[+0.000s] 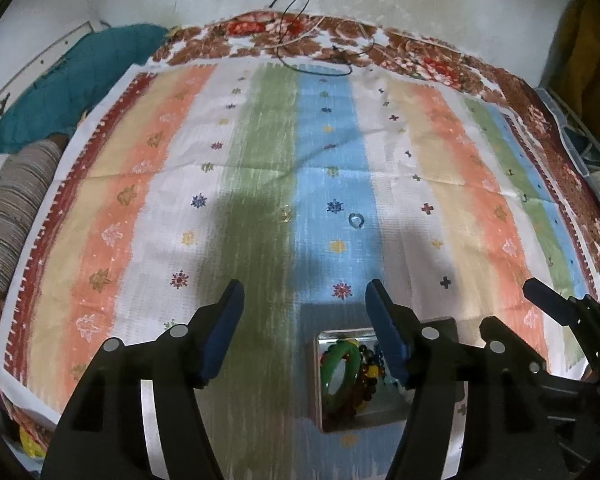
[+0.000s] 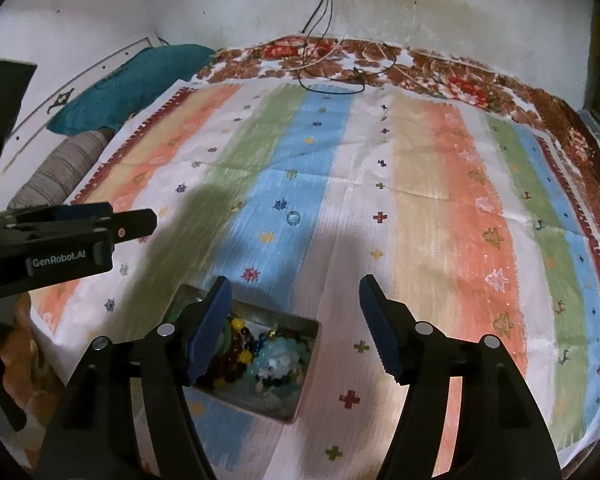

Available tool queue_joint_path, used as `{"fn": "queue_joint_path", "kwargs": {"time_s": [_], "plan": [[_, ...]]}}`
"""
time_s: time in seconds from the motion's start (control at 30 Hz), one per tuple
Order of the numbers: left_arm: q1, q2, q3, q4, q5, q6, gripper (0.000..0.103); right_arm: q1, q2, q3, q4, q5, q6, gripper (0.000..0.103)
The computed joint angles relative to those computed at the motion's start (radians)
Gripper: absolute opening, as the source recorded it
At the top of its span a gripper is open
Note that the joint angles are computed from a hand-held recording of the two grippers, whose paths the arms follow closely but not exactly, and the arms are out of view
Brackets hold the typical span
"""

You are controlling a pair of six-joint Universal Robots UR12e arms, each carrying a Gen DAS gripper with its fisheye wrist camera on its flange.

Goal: Organize jewelry
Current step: 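Move both open tools toward the gold ring and the small clear ring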

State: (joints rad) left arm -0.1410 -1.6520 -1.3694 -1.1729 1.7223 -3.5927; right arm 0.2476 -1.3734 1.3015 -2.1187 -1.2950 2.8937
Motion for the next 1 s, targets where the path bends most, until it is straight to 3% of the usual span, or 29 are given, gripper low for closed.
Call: {"fn": "queue_joint_path", "kwargs": {"time_s": [0.37,1.0], "plan": [[0.053,-0.046,0.030,-0.042,-0.087,-0.038,0.063,0.005,0.076,-0.092,0.099,-0.003,0.014,0.066],[0.070,-0.121,0.082,-0.062,-0.073,-0.003,0.061,0.032,0.162,-0.195,0.193,-0.026,-0.044,0.066]]}}
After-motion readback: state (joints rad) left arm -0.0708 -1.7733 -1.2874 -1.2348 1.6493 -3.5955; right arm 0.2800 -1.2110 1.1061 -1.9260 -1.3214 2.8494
